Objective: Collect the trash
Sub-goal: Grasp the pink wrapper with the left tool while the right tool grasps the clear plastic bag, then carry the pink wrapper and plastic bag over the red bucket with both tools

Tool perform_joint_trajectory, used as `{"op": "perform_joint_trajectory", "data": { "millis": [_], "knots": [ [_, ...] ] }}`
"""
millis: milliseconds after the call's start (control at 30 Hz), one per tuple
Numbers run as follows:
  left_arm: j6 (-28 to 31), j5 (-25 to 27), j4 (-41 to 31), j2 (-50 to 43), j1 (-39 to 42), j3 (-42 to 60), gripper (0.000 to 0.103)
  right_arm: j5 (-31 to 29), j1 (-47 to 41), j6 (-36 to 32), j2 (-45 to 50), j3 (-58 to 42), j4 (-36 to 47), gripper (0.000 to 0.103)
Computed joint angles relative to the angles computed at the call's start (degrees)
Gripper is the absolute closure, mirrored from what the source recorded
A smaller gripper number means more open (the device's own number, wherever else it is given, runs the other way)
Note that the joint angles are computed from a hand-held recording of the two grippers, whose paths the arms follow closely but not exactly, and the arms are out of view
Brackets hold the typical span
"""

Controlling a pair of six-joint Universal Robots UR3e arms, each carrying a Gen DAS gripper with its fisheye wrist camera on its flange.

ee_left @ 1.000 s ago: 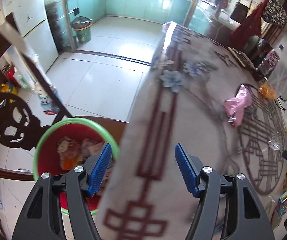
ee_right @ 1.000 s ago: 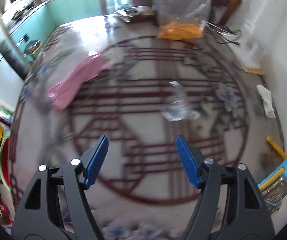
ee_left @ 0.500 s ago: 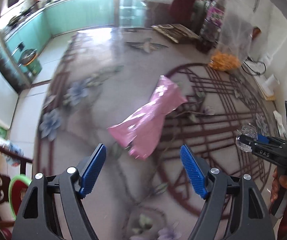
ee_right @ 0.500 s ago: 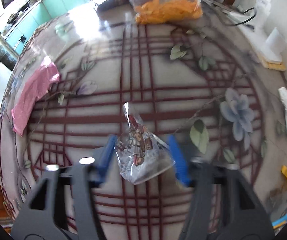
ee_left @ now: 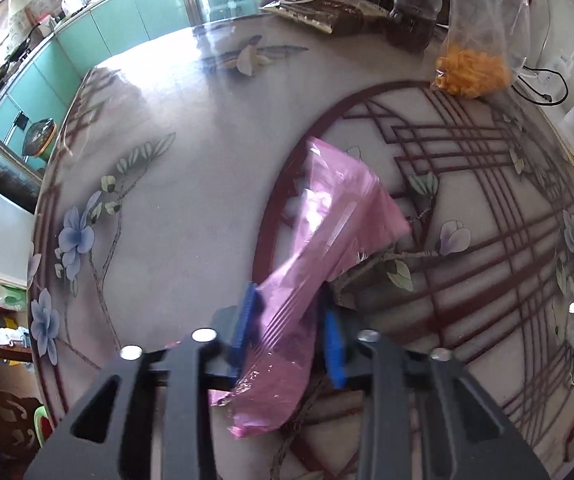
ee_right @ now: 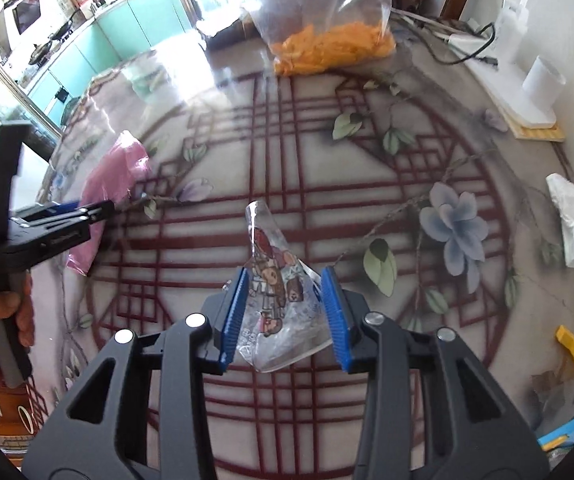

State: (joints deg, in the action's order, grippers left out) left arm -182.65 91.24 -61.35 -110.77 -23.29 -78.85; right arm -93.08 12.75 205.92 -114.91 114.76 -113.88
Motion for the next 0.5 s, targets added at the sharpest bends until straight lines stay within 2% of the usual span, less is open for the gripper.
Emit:
{"op": "perform_joint_trajectory", "data": {
  "millis": [100, 233, 500],
  "knots": [
    [-0.9, -2.1, 1.8, 4.8, 0.4, -4.5, 0.089, -1.6, 2.7, 2.1, -0.2, -3.0, 1.9, 0.066],
    [-1.3, -4.1, 3.6, 15.9, 1.7, -13.5, 0.090, -3.8, 7.7, 5.6, 0.9, -6.9, 3.7, 0.066],
    [0.0, -8.7, -3.6, 35.9, 6.5, -26.4, 0.089, -7.3, 19.0, 14.2, 5.7, -10.7, 5.1, 0.066]
  ]
}}
